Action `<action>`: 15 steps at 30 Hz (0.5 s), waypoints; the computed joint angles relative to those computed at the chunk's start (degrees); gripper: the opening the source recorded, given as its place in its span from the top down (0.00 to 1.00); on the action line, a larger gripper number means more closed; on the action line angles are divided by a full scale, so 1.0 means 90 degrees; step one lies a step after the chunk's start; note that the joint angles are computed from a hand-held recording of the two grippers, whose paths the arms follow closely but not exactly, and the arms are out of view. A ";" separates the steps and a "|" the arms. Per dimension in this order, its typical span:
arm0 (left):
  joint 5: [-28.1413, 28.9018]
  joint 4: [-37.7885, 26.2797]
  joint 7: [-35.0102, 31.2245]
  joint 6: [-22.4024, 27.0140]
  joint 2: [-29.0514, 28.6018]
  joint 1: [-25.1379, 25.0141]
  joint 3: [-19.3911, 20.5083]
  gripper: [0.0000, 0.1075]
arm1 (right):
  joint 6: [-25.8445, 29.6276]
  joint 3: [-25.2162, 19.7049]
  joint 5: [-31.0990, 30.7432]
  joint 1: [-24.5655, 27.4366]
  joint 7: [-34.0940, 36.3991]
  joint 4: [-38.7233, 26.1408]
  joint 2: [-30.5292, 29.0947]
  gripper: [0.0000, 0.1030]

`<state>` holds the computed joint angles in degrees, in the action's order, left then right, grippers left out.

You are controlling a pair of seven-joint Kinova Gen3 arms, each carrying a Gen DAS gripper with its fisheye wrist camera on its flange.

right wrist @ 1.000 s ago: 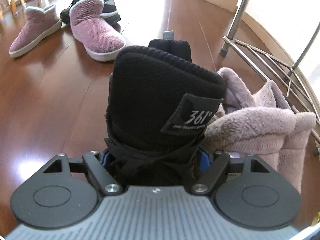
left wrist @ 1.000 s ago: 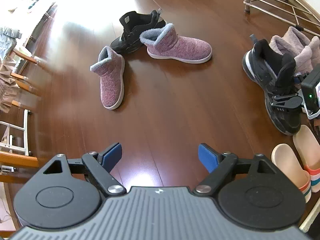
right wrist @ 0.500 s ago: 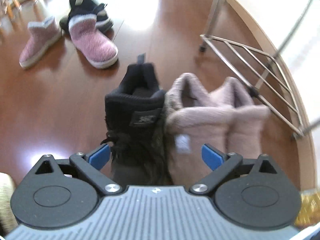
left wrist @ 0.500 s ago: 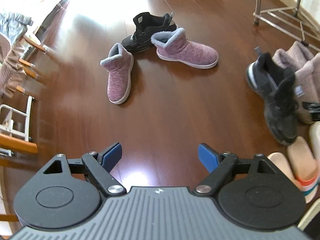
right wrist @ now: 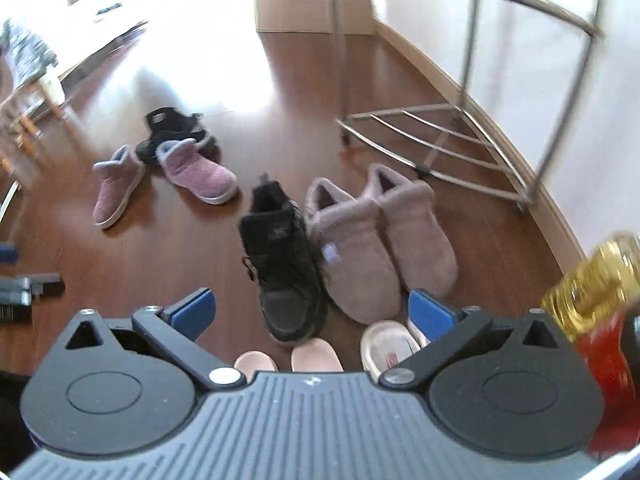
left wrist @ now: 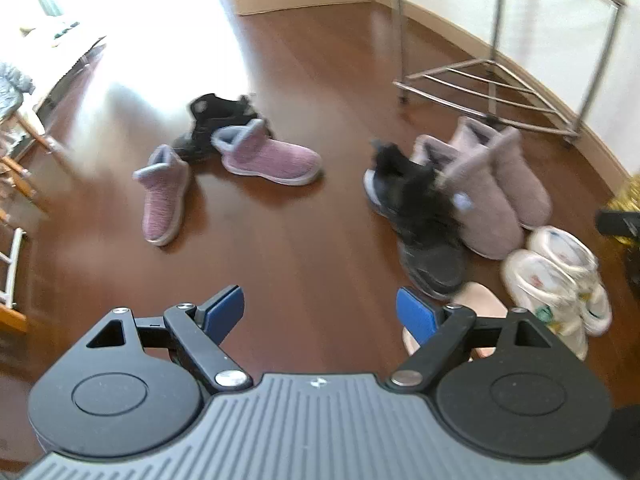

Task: Organize scattered shoes
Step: 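Carry the black sneaker beside the mauve slippers and release it, then grasp the second black sneaker from the heap with the left gripper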

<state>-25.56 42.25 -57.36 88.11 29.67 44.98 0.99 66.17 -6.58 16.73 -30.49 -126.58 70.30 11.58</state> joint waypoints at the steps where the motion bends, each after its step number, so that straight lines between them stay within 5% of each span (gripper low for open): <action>1: -0.0044 0.0142 0.0055 -0.0115 -0.0048 0.0108 0.0010 0.20 | -0.0001 0.0021 0.0110 -0.0050 -0.0129 0.0085 -0.0051 0.01; 15: -0.0426 0.0860 0.0534 -0.0446 -0.0243 0.0471 0.0120 0.20 | 0.0068 -0.0071 0.1040 -0.0279 -0.1164 0.0406 -0.0277 0.01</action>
